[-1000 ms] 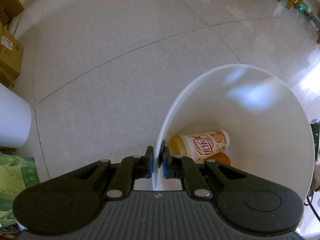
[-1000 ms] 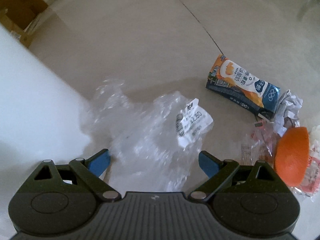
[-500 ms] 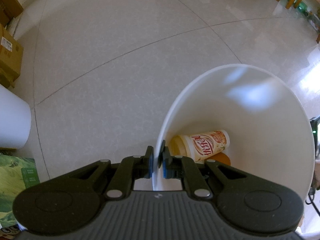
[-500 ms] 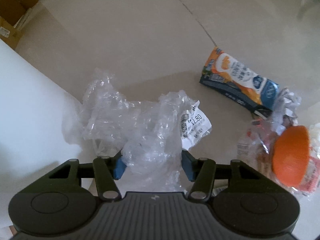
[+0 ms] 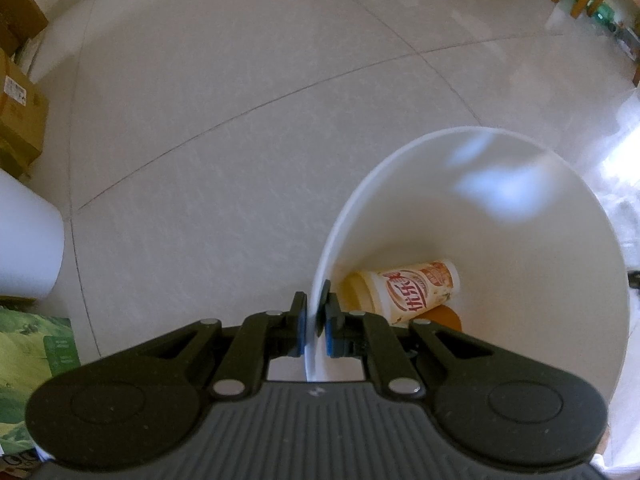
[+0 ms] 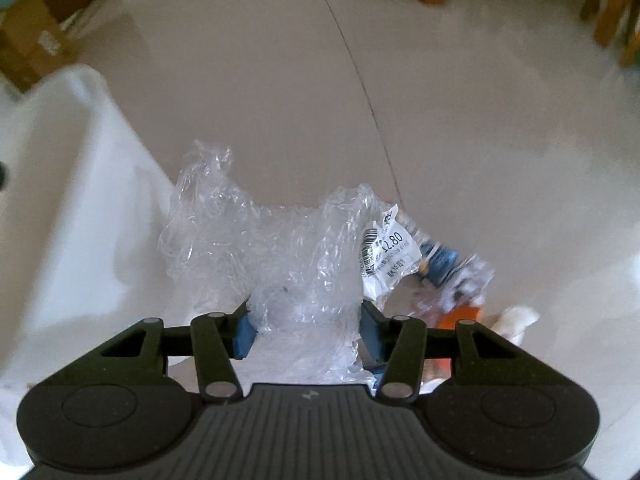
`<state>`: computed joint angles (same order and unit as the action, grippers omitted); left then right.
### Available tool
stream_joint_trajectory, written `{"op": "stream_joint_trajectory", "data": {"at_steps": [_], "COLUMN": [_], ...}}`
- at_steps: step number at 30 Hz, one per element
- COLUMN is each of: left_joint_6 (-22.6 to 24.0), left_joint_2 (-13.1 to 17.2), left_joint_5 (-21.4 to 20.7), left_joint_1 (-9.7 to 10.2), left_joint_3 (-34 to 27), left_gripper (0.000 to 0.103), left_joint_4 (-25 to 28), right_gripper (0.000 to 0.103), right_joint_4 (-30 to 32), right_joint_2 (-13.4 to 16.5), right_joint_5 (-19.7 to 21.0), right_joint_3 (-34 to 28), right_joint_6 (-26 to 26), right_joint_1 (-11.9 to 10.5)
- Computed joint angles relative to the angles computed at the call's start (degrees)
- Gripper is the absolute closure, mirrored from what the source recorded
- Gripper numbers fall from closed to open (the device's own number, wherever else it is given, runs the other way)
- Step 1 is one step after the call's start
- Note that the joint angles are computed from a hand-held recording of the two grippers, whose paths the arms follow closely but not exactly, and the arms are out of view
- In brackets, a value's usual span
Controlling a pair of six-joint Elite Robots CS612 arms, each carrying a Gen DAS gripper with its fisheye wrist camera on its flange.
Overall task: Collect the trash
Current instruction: 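Carry the plastic wrap over the bin and release it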
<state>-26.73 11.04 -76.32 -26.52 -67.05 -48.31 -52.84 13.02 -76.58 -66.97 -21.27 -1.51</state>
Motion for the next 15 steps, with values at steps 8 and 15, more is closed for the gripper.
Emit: {"op": "stream_joint_trajectory", "data": {"at_steps": [8, 15], "left_joint_6": [-0.02, 0.18], "left_joint_2": [-0.05, 0.14], "left_joint_5": [-0.16, -0.08], "left_joint_1": [0.17, 0.05], "left_joint_3": [0.12, -0.25], "left_gripper": [0.096, 0.096], "left_joint_4": [-0.02, 0.00], "right_gripper": [0.046, 0.045], "right_joint_4": [1.29, 1.96], "right_joint_2": [-7.11, -9.60], "right_joint_5": [4.89, 11.28], "right_joint_3": [1.36, 2.52], "right_joint_6": [-6.88, -10.53], "right_joint_1": [0.14, 1.69]}}
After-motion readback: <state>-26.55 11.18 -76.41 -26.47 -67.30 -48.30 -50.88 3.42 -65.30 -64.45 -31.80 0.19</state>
